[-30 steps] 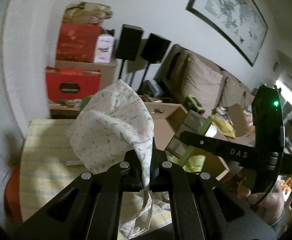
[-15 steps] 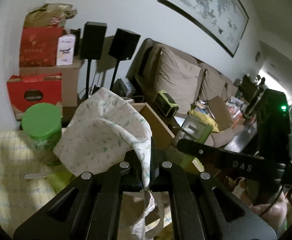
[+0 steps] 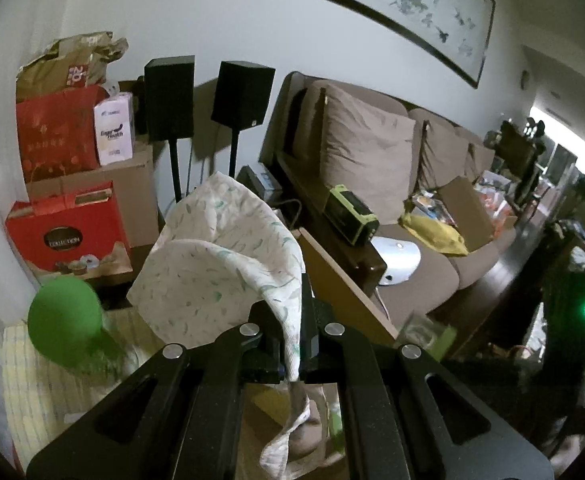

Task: Organize objects
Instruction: 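Carry the bag with the left tool while the right tool carries the green handle over the box, then open the left tool to drop the bag while the right tool releases the handle into the box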

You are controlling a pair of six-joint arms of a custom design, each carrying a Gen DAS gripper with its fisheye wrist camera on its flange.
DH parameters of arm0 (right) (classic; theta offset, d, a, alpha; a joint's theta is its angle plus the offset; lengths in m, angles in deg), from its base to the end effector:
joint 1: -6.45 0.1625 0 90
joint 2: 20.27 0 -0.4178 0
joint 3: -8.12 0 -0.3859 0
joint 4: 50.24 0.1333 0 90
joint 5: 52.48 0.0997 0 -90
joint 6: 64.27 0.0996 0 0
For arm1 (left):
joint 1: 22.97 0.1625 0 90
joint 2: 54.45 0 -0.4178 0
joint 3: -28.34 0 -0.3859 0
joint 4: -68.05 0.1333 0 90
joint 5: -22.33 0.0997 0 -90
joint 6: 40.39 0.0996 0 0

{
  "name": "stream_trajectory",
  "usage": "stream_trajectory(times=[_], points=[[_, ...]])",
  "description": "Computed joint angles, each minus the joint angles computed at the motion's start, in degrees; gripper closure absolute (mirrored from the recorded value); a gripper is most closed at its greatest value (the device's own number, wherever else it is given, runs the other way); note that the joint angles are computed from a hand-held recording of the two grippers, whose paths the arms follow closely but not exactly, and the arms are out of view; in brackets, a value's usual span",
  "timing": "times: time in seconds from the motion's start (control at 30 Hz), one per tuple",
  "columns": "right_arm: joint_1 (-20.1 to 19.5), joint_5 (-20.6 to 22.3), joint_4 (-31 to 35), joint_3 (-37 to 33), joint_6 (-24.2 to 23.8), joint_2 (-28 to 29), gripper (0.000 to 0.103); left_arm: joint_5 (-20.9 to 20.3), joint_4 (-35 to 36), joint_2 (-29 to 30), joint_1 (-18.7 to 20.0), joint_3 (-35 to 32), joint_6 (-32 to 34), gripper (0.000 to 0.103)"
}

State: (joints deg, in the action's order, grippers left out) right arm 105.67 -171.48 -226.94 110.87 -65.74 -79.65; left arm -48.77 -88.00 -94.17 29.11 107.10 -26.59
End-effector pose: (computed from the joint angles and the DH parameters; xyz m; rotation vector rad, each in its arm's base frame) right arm 0.1842 -0.6039 0.2621 -0.0229 -2.5175 1.0363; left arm -0.3320 -0.6955 0.1478 1.1295 2.5888 -0.7610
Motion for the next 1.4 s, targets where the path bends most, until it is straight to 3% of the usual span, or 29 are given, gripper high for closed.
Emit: stream_trajectory(times=[0.4, 0.73, 1.0, 1.13, 1.27, 1.4], points=[[-4.06, -1.77, 10.35, -3.97, 1.25, 4.63, 0.077, 1.37, 2.51, 12.39, 2.51, -13.24, 0.1, 0.099], [-5.52, -3.87, 15.66, -7.33, 1.98, 7.82, 0.077, 0.86, 11.36, 20.53, 4.37, -23.81, -1.18, 0.099], [-5.71, -4.17, 14.08, -5.86, 1.65, 7.24, 0.077, -8.59, 19.12, 21.25, 4.44, -25.18, -2.84, 0.099], [-5.74, -3.81, 14.1, -5.72, 2.07, 7.15, 0.077, -7.35, 20.32, 22.08, 4.05, -26.15, -2.93, 0.099], [-5.75, -3.62, 14.42, -5.59, 2.52, 7.0, 0.077, -10.02, 31.46, 24.58, 5.35, -32.48, -6.1, 0.099], [-5.69, -3.8, 14.99, -5.55, 2.86, 6.81, 0.077, -8.38, 34.51, 24.68, 5.7, -32.62, -7.31, 0.099]])
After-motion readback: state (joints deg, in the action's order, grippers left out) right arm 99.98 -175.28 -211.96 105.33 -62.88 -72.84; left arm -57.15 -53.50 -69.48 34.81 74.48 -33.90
